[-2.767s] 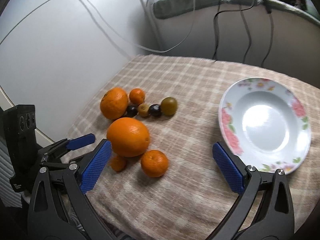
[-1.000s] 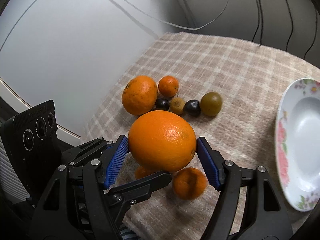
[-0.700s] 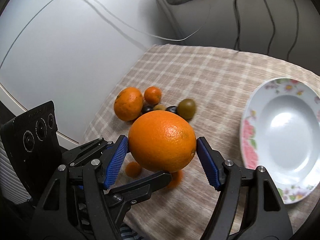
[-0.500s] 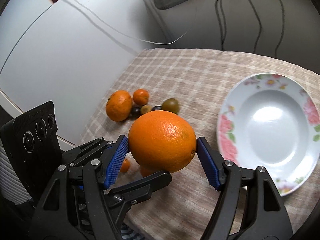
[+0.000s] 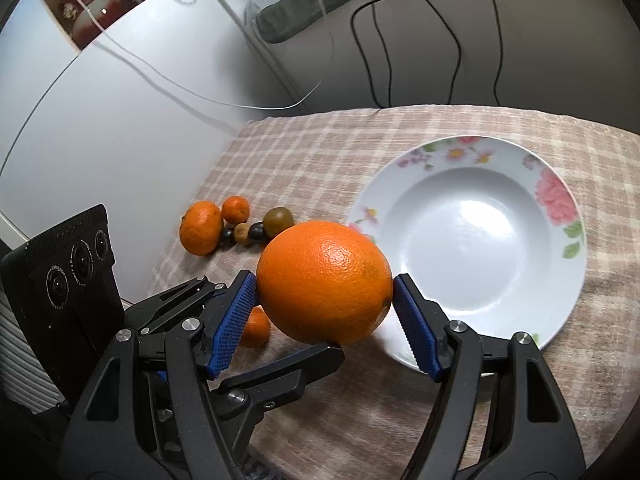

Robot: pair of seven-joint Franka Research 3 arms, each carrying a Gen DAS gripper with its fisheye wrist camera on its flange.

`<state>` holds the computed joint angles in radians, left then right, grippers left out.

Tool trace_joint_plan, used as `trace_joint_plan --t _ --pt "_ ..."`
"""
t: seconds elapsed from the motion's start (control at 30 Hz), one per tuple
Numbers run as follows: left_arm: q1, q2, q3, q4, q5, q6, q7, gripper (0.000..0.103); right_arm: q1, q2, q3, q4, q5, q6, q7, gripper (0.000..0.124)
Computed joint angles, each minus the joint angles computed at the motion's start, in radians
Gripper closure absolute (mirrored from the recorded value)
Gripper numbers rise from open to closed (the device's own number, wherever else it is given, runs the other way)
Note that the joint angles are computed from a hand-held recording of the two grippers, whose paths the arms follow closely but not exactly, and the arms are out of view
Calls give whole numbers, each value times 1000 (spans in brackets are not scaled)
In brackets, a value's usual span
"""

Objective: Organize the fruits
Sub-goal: 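Carry the large orange with the right tool and release it onto the plate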

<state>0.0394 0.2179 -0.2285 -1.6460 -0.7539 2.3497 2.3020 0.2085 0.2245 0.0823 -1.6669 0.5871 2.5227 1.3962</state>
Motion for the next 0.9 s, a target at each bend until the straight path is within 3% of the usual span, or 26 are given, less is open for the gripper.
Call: trace_joint_plan --t 0.43,0.57,0.9 --pt "-15 10 -9 11 33 13 -11 35 -22 -9 -4 -26 65 6 -37 51" --pt "-14 4 -14 10 20 25 4 36 -1 -18 -28 -46 -39 57 53 49" --pt "-16 -13 -7 -1 10 26 14 36 -10 -31 -29 -84 -74 178 118 42"
